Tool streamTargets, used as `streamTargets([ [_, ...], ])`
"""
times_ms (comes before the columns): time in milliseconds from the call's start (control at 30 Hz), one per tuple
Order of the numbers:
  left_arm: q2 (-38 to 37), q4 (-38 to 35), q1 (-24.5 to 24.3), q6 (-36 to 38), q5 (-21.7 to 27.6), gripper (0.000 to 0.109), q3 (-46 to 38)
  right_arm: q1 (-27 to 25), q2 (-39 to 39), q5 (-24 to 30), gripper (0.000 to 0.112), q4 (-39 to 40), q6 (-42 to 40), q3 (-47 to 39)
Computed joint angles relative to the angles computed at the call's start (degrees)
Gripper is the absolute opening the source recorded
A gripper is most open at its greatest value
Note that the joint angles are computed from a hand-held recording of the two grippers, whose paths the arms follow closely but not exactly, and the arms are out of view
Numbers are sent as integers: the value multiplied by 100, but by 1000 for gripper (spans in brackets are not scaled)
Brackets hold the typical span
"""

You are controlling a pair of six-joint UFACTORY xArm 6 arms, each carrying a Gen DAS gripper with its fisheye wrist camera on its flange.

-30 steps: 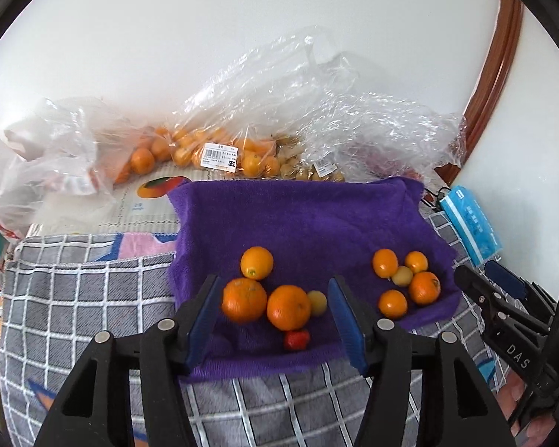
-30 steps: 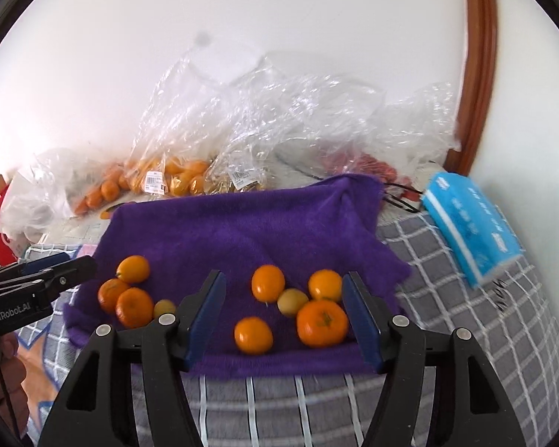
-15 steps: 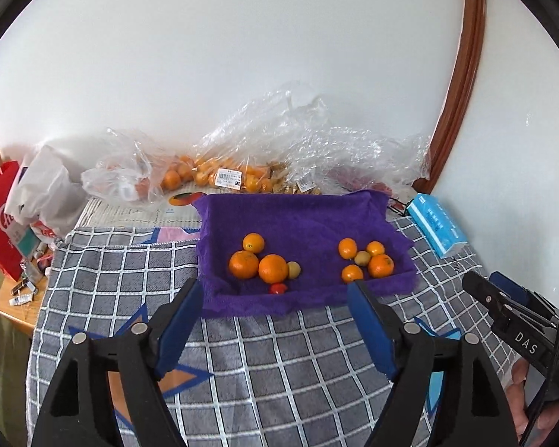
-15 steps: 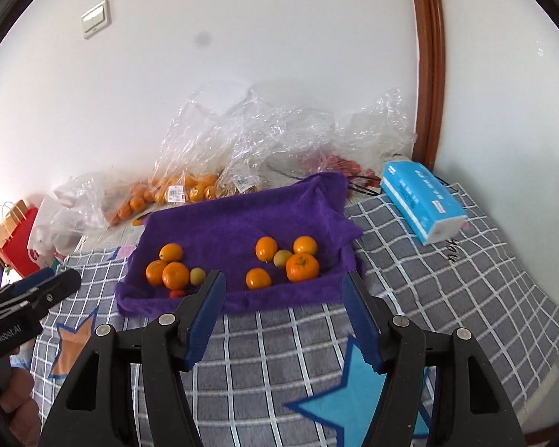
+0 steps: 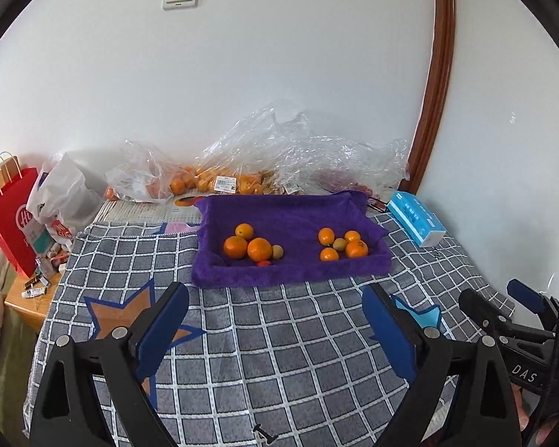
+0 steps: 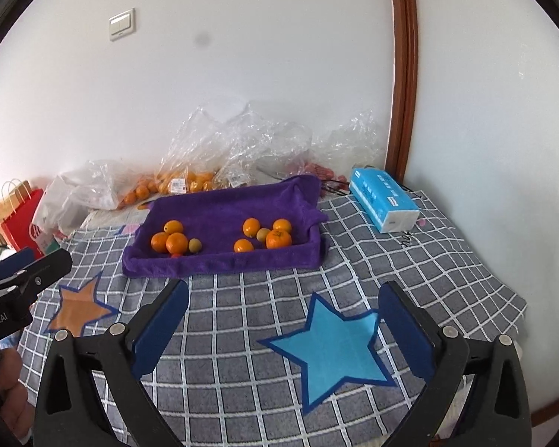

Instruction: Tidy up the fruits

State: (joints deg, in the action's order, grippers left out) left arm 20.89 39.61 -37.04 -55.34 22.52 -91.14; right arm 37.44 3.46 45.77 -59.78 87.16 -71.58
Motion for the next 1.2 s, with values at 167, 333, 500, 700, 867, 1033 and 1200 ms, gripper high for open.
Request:
streamTargets([
  [167,-148,249,-19,-366,-93,95,244,87,-188,35,102,-69,230,244],
  [333,-160,279,-45,-365,-23,95,278,137,-322,103,102,-184,446,393],
  [500,-178,291,-46,-391,-5,95,309,169,-348,147,102,-192,501,446],
  [700,-235,401,-66,-453,-2,95,359,197,-376,193,102,-233,579,470],
  [867,-245,435,-85,-457,11,95,365,206,-436,209,102,-281,659,529],
  [1033,-247,481,-83,-535,13,95,365,203,-439,205,102,-270,627,532],
  [1200,-254,473,-74,-525,12,95,376,214,-433,201,102,-283,660,526],
])
